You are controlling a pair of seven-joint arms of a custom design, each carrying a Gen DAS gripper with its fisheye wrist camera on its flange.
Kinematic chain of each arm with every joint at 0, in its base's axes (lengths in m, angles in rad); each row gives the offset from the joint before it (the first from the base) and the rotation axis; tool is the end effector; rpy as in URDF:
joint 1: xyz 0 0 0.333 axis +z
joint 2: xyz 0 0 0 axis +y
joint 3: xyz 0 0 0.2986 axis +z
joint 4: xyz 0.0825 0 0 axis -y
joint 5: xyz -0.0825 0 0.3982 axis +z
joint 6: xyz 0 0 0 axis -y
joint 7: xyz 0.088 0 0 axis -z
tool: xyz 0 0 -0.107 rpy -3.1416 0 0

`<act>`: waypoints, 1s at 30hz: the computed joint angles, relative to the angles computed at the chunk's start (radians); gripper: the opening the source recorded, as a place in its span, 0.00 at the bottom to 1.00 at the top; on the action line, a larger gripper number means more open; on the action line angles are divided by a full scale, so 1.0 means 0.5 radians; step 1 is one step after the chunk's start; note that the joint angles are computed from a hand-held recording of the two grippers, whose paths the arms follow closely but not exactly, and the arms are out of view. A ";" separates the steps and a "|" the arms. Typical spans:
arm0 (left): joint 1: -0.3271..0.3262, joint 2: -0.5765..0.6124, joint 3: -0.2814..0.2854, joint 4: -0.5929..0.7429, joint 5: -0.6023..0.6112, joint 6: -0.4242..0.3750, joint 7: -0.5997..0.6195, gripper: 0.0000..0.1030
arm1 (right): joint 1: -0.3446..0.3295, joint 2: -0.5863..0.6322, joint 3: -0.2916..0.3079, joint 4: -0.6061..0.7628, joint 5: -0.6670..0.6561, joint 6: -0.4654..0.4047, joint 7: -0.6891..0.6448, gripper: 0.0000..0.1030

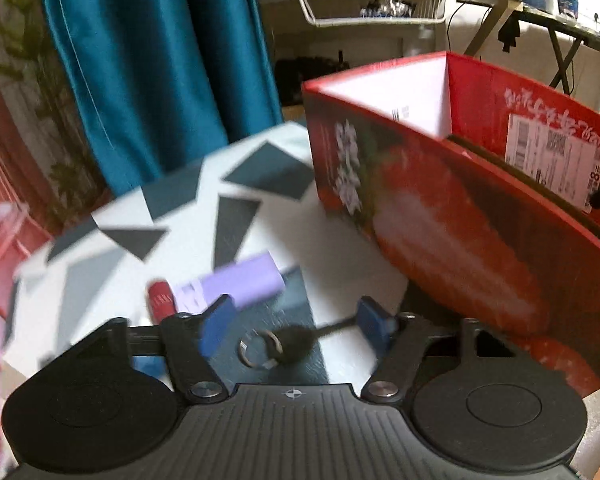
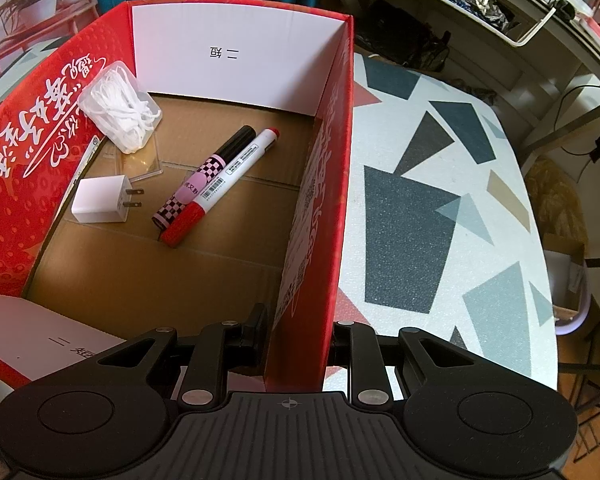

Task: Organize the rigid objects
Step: 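Move the left tool to the key and grasp it by the blade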

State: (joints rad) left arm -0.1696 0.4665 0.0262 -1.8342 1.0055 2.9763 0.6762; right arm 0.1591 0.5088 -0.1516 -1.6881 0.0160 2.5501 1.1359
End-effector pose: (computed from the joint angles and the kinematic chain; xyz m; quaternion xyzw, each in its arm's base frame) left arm 0.6583 -0.1557 0.3056 -0.5871 0.7184 -0.2158 0.3043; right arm 0.7079 0.0176 0.3207 -0.8365 0.5173 -0.1657 0.0722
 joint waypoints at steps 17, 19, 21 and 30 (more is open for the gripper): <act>-0.074 0.241 0.036 0.257 -0.131 -0.290 -0.329 0.76 | -0.001 0.005 0.000 0.008 0.004 -0.005 -0.001 0.21; -0.070 0.212 0.038 0.204 -0.126 -0.274 -0.374 0.76 | 0.001 0.004 0.000 0.006 0.004 -0.003 0.002 0.21; -0.078 0.173 0.061 0.135 -0.092 -0.229 -0.481 0.77 | -0.001 0.005 0.000 0.008 0.006 -0.005 0.002 0.21; -0.086 0.038 0.107 -0.077 0.123 -0.134 -0.886 0.77 | 0.000 0.004 -0.001 0.009 0.004 -0.006 0.008 0.21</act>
State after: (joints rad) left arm -0.2128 0.4857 0.0799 -1.8729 1.0672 2.9093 0.2331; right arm 0.1593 0.5110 -0.1522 -1.6835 0.0180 2.5469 1.1398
